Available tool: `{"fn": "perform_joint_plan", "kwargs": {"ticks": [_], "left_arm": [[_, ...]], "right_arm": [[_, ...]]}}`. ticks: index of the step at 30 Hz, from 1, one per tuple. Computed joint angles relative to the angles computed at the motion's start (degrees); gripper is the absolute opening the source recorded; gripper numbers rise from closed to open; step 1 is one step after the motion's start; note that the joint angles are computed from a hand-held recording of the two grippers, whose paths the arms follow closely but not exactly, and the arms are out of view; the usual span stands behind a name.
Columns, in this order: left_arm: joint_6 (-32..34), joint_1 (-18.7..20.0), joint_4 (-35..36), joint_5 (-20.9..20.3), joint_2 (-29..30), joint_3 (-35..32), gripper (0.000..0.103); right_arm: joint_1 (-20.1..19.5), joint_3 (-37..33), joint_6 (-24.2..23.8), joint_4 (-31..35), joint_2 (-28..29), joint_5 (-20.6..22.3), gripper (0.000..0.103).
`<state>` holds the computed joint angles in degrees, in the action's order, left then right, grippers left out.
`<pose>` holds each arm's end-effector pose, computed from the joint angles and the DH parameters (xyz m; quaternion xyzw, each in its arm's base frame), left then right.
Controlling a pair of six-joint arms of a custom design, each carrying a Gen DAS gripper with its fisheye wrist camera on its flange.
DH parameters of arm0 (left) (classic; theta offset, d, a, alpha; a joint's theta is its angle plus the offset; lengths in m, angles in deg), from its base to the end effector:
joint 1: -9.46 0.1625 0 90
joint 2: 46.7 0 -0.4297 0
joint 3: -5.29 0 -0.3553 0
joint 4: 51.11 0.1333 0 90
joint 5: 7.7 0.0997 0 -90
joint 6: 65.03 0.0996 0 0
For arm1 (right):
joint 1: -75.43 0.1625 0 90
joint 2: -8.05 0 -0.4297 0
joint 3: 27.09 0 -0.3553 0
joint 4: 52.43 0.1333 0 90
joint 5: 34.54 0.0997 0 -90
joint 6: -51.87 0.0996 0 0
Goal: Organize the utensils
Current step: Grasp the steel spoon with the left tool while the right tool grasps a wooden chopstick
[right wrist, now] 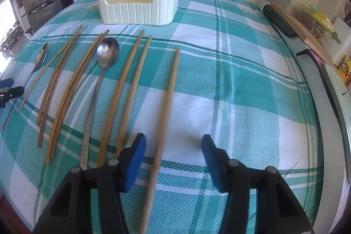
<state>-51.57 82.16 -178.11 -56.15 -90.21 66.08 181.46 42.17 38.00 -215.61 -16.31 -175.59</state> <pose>-0.0386 -0.7944 0.3163 0.1857 0.9043 -0.1717 0.3439 0.2637 -0.7156 0.0810 0.1240 -0.8726 0.2283 0.4136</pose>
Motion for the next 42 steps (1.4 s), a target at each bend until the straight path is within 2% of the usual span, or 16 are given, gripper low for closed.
{"fn": "perform_joint_plan", "kwargs": {"ticks": [3,5,7,13,18,23,30,32,34,35,36,39,42], "left_arm": [[0.42,0.43,0.84,0.29,0.05,-1.04,0.103],[0.37,0.7,1.53,0.73,0.05,-1.77,0.103],[0.43,0.93,3.16,0.59,0.21,-2.83,0.103],[7.45,0.35,7.44,-2.09,1.21,-4.74,0.102],[9.54,0.49,12.37,-4.63,4.75,-11.39,0.102],[10.05,0.37,16.04,-4.82,8.85,-18.66,0.1],[10.16,-0.23,18.26,-4.95,13.17,-25.74,0.086],[10.88,-0.37,17.67,-5.23,13.97,-26.56,0.081],[11.65,-0.53,17.53,-6.24,14.47,-27.31,0.069],[11.96,-0.68,17.58,-6.67,14.43,-27.28,0.052],[12.26,-0.87,17.25,-6.7,14.33,-27.01,0.042],[11.72,-1.16,16.05,-5.98,13.73,-25.97,0.042],[11.05,-1.42,12.0,-7.17,10.47,-21.7,0.042]], "right_arm": [[0.05,-0.53,1.01,1.78,-0.21,-3.14,0.027],[-0.07,-0.05,2.15,3.06,-0.94,-5.19,0.027],[-0.32,1.03,4.2,5.52,-2.4,-5.42,0.027],[-1.27,0.8,6.44,14.62,-5.03,-0.75,0.03],[-2.18,-5.65,5.48,23.25,-3.67,3.26,0.03],[-2.91,-13.48,4.62,28.22,-0.51,6.19,0.031],[-3.22,-26.82,3.72,34.6,5.92,6.47,0.029],[-3.33,-31.21,3.74,37.06,7.92,6.87,0.025],[-3.32,-35.7,3.62,38.67,10.13,6.22,0.006],[-3.36,-37.89,3.98,39.76,11.09,6.2,0.006],[-3.49,-39.69,4.68,40.69,11.8,6.69,0.006],[-3.55,-39.65,5.76,38.51,11.73,7.02,0.006],[-2.86,-31.48,4.54,29.6,7.64,8.58,0.006]]}}
